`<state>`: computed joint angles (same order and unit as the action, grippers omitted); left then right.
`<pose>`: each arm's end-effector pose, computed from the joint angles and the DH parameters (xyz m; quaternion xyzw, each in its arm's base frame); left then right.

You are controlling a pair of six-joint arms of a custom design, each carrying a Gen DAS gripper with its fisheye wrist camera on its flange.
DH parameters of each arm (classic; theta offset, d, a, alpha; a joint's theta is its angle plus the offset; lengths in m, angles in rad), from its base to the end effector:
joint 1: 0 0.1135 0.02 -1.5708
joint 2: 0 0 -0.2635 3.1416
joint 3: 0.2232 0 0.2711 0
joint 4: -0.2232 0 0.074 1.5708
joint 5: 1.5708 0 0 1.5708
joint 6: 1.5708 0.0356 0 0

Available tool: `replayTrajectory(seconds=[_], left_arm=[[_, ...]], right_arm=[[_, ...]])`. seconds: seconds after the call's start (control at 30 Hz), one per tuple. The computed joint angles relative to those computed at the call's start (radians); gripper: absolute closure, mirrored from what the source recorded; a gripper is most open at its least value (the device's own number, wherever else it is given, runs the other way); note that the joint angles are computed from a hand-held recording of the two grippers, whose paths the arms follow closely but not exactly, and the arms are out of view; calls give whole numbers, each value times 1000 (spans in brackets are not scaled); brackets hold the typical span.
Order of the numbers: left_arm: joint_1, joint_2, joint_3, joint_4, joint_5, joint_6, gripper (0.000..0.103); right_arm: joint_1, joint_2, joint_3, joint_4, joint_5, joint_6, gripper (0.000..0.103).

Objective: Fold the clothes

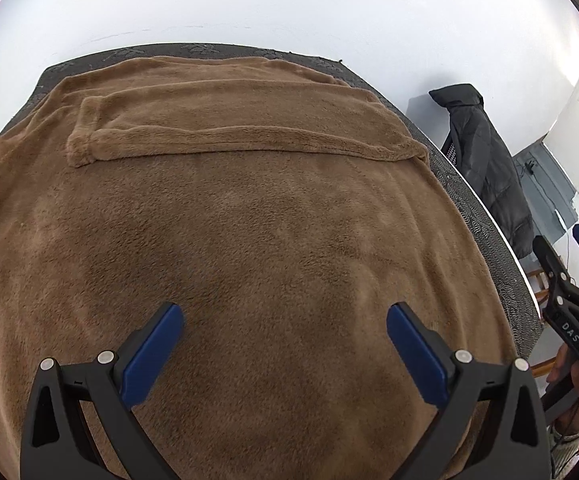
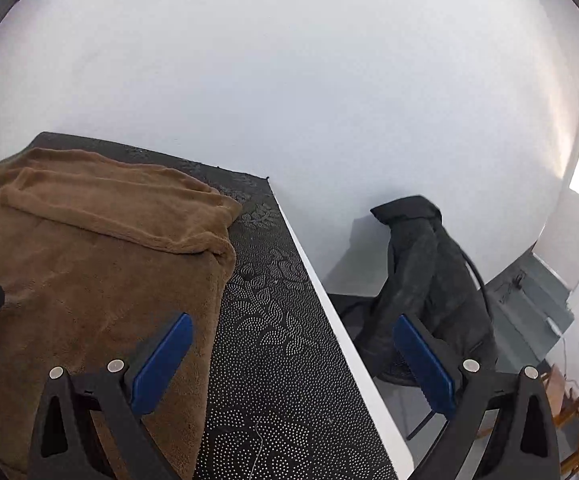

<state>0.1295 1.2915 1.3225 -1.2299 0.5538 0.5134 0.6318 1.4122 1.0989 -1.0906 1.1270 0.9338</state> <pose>0.2480 0.0134 0.3378 0.2300 0.9183 -0.1987 0.2536 0.2314 0.1295 0.2613 0.1707 0.8262 -0.3277 0.4254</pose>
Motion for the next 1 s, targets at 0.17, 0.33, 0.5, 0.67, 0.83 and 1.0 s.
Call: replayTrajectory(seconds=[0.17, 0.33, 0.5, 0.67, 0.83, 1.0], left_arm=[[98, 4, 18, -37, 66, 71, 1], [246, 44, 69, -120, 153, 184, 1], [393, 108, 103, -170, 209, 282, 1], [523, 190, 153, -207, 247, 341, 1], [610, 261, 200, -231, 264, 373, 1], [659, 319, 241, -254, 278, 389, 1]], right_arm=[[37, 80, 88, -70, 43, 6, 1], [74, 174, 212, -127, 85, -35, 1], [106, 286, 357, -100, 125, -203, 1], [148, 401, 504, -27, 176, -388, 1], [170, 471, 605, 99, 195, -588, 1], [185, 515, 675, 228, 212, -754, 1]])
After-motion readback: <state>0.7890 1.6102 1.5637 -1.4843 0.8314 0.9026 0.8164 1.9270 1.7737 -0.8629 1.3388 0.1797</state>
